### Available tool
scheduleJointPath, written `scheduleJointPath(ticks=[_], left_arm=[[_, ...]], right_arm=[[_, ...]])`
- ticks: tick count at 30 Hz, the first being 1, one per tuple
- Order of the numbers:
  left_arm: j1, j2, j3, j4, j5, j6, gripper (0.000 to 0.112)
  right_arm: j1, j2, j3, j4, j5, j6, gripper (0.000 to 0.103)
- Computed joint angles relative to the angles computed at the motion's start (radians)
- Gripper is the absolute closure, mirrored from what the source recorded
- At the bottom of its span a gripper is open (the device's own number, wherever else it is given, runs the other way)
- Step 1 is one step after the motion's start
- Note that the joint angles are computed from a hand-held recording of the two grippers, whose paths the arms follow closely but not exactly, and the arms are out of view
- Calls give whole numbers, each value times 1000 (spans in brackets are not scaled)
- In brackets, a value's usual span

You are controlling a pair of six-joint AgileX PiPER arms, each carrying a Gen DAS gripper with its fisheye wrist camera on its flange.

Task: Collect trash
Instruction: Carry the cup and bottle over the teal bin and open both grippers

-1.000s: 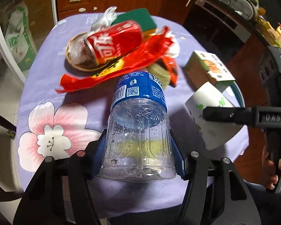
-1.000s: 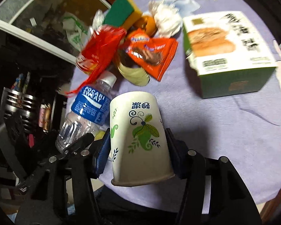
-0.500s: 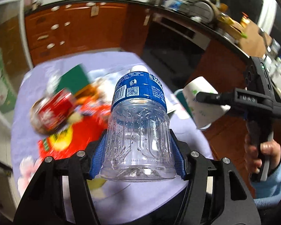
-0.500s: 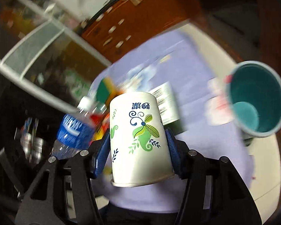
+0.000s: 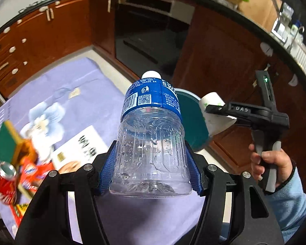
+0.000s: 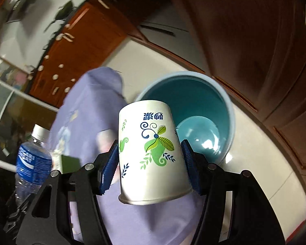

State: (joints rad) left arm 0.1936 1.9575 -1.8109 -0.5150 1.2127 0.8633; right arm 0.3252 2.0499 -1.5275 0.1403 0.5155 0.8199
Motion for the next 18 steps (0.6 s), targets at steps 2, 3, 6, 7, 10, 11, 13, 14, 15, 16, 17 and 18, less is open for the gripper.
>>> scheduleJointPath(ticks=[2,3,6,7,10,11,13,14,15,16,17,18], left_arm=[[-50,46,-42,35,2,-38,50],[-71,57,-49,48,-3,-50,50],[-126,104,-81,84,-11,-87,50],[-142,120,-96,92,-9,-99,50],[-178,153,-119,112,-11,-117,50],[-182,153,-112,114,-14,-115,50],[-201,179,-137,127,-11,-128,50],[-212,192,-146,134,-8,-132,50],[-212,199,-148,136,-8,-128,50],[-221,211,-159,143,-5,-132,50],[-234,229,-173,153,-1,-138,50],[-243,242,-185,162,3,-145,50]], right_arm=[[-31,39,-10,63,7,-60,42],[-46,47,-3,89,7,-88,41],[-74,74,3,170,8,-158,39],[-81,68,26,191,-3,-178,39],[-95,62,47,208,-10,-196,33],[-99,58,51,201,-11,-193,33],[-105,36,75,192,-16,-184,28],[-108,25,87,183,-21,-170,27],[-109,14,97,168,-26,-150,25],[-111,5,106,149,-28,-128,22],[-114,-9,126,139,-35,-113,20],[-117,-22,142,132,-40,-101,19]])
